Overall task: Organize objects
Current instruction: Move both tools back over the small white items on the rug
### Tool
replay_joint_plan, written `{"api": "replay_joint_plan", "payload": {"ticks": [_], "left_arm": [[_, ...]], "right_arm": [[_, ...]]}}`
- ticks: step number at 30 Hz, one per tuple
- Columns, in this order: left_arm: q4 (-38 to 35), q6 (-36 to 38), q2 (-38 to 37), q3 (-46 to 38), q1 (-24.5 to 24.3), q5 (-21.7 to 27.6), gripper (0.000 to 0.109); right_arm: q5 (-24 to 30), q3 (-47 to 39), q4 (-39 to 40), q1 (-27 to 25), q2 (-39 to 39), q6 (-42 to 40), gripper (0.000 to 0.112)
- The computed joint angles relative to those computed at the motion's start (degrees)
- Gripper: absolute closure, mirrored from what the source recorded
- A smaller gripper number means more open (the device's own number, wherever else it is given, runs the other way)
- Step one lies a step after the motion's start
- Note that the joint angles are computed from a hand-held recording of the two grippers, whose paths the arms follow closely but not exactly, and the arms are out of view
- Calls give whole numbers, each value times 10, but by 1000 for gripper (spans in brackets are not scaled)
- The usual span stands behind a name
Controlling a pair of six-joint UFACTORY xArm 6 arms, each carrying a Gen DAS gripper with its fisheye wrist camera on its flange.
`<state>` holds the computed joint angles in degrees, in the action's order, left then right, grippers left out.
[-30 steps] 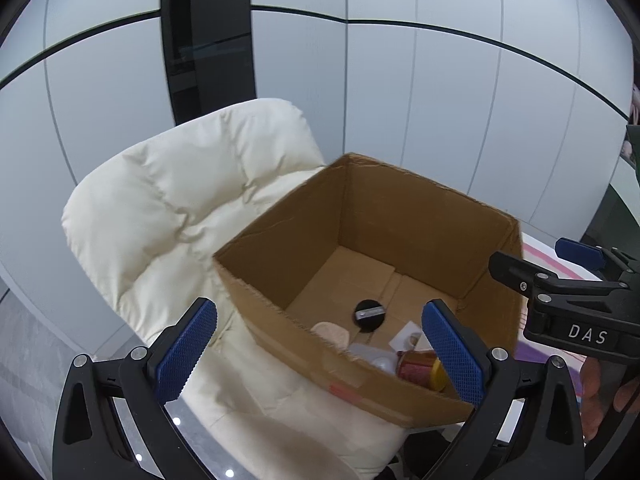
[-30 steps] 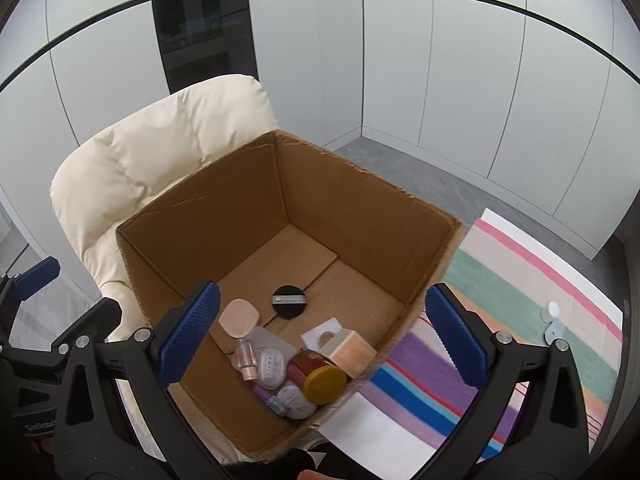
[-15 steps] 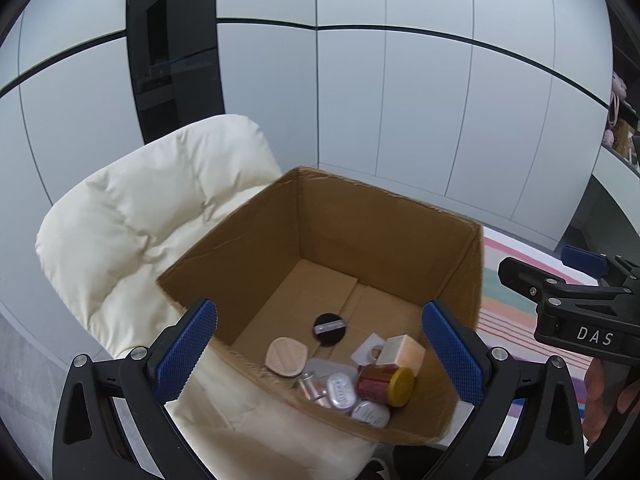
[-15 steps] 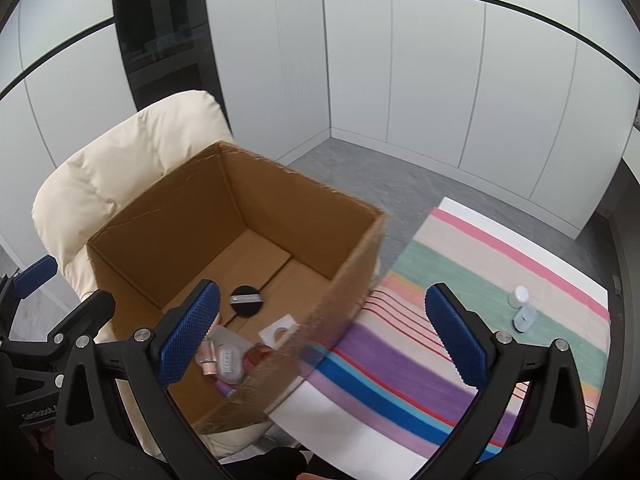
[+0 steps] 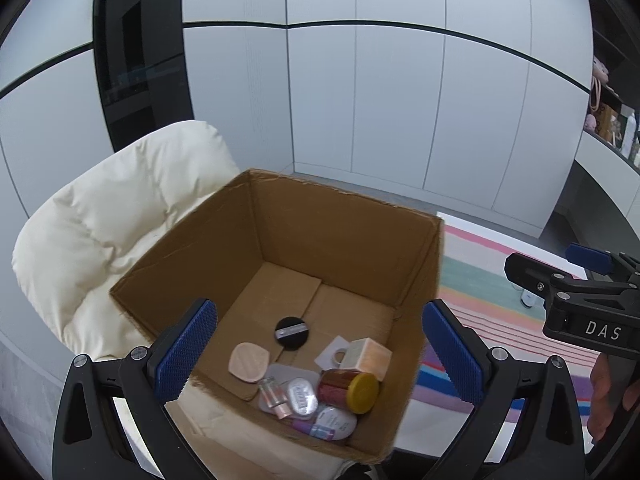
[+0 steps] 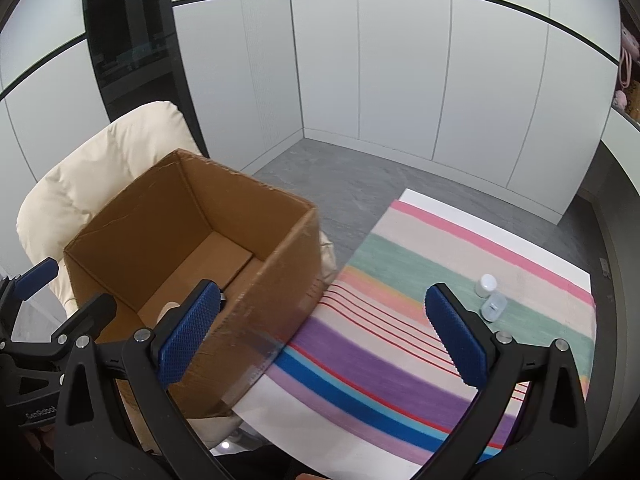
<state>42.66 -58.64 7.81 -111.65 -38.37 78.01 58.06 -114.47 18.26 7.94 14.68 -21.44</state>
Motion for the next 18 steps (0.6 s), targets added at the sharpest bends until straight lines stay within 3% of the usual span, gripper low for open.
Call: {"api": "replay_joint_plan", "payload": {"ticks": [18], "left_arm": [[-34, 69, 155, -210, -18, 12, 6]], "right_arm": [[6, -14, -4, -62, 11, 2, 9]]}}
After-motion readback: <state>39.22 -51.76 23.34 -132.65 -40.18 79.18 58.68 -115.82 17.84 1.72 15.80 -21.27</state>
